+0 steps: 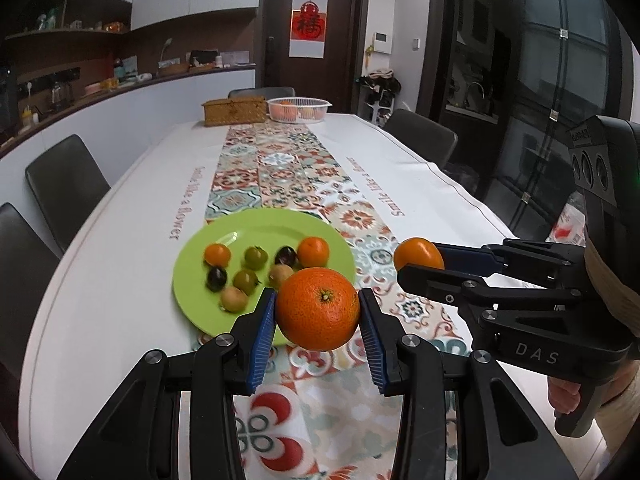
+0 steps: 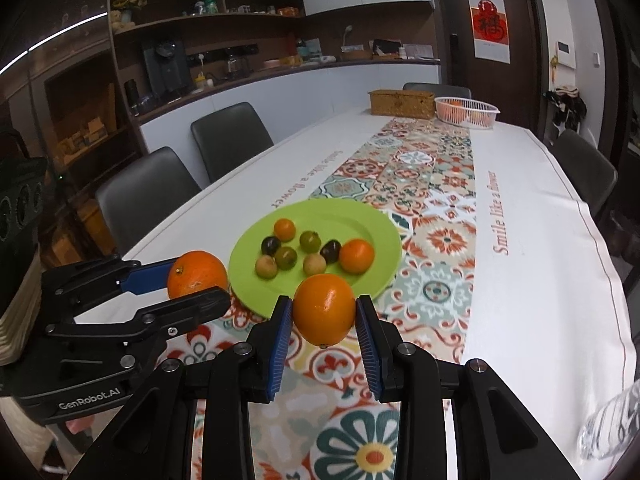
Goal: Organize fruits
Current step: 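Carry both tangerines over the green plate with both tools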
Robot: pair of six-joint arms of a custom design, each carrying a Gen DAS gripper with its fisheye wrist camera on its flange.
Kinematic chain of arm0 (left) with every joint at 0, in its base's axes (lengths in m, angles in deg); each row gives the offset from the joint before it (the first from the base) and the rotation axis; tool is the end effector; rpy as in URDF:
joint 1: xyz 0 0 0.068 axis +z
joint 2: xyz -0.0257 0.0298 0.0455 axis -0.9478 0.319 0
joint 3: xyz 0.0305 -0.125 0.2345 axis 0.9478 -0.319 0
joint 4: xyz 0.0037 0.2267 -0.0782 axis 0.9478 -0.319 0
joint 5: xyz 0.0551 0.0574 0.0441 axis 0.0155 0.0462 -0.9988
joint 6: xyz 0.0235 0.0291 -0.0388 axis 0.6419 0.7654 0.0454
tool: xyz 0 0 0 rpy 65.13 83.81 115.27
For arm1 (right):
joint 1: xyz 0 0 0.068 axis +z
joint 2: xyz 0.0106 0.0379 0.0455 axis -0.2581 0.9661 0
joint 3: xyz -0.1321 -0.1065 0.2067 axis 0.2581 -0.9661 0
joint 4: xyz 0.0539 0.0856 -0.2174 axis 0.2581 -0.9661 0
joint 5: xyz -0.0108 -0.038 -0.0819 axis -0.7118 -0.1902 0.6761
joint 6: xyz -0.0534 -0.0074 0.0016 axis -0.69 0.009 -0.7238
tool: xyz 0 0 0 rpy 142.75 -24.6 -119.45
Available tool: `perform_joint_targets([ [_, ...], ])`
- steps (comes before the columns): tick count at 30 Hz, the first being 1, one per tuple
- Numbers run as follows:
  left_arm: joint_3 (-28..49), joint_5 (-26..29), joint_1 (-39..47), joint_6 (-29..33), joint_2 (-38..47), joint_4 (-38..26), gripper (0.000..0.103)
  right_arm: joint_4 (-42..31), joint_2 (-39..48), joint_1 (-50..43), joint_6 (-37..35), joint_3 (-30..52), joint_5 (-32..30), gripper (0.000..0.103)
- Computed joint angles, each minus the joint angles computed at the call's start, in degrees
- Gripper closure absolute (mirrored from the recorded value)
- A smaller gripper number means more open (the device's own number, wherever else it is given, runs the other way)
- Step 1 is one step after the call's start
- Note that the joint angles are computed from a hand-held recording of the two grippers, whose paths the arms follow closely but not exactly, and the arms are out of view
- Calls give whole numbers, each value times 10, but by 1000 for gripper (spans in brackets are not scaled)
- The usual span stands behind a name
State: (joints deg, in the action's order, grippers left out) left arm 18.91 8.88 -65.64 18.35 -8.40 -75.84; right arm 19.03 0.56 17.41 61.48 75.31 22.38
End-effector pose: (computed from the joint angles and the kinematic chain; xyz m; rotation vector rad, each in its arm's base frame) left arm 0.1801 0.0001 0.2842 0.5807 2.1873 -0.3620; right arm 0.1568 0.0908 0.2679 -0.1310 2.2410 0.2707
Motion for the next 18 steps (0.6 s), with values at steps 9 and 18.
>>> perform_joint_targets([
  [9, 49, -3, 10, -2, 77, 34, 63, 37, 78, -33, -32, 52, -20, 70],
  [18, 111, -16, 5, -11, 195, 85, 63, 65, 201, -84, -58, 121, -68, 70],
])
